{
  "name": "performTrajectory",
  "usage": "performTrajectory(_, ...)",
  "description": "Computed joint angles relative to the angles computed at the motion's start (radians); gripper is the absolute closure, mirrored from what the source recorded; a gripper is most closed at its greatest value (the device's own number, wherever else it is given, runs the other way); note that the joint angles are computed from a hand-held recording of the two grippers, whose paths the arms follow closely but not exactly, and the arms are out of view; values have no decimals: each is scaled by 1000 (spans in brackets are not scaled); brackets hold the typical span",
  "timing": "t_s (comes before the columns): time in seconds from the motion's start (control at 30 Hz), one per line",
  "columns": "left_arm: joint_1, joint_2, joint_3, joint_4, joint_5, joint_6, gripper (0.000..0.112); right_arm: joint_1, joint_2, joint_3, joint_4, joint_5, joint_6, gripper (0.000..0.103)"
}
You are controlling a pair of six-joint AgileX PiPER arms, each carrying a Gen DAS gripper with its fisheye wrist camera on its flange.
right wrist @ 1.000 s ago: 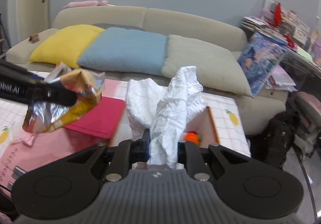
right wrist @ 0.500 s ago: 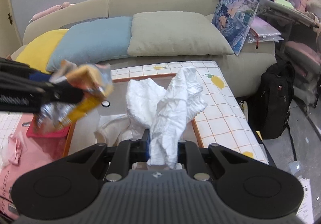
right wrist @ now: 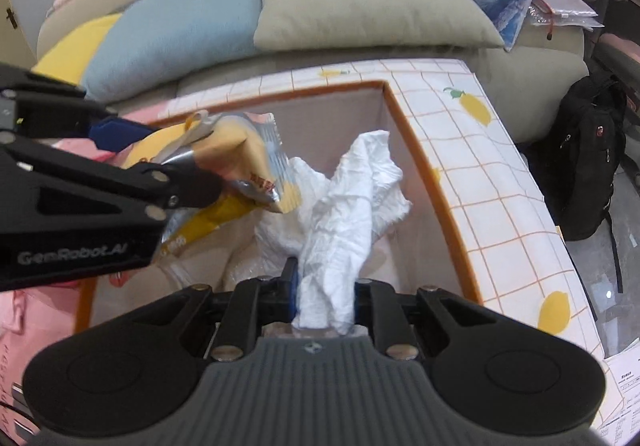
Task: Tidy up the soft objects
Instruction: 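Lower snack bag and tissue into the white box and open both grippers, then move both tools back toward the pink cloth on the table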
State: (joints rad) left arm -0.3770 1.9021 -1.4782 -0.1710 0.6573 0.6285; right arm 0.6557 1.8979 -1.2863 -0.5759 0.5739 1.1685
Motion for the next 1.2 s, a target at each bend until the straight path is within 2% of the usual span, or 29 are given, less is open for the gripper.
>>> performTrajectory(0.2, -7, 77, -46, 47, 10, -46, 69, -33, 41, -17, 100, -29, -109, 86)
performTrajectory(0.4, -10, 140, -112, 68, 47, -94, 68, -43, 93, -70, 149, 15, -175, 83)
performTrajectory(0.53, 2, 137, -119, 43, 59, -105, 61, -44, 98, -78, 144, 23, -180, 80)
performTrajectory(0.63, 29, 120, -130, 3, 94, -101, 47, -42, 88, -69, 140, 18, -175, 69)
performTrajectory(0.73, 60, 90, -141, -50, 132, -62, 40, -34, 73, -61, 121, 27, -149, 49)
performTrajectory(0.77, 70, 75, -140, -60, 143, -51, 39, -32, 64, -57, 118, 31, -142, 38)
performTrajectory(0.83, 90, 42, -130, -99, 155, -24, 37, -26, 46, -55, 133, 47, -155, 35)
performTrajectory(1.0, 165, -69, -43, -231, 154, 54, 36, 34, 8, -67, 82, 143, -104, 17)
performTrajectory(1.2, 296, -239, 134, -414, 109, 234, 36, 135, -35, -76, -13, 299, 76, 12)
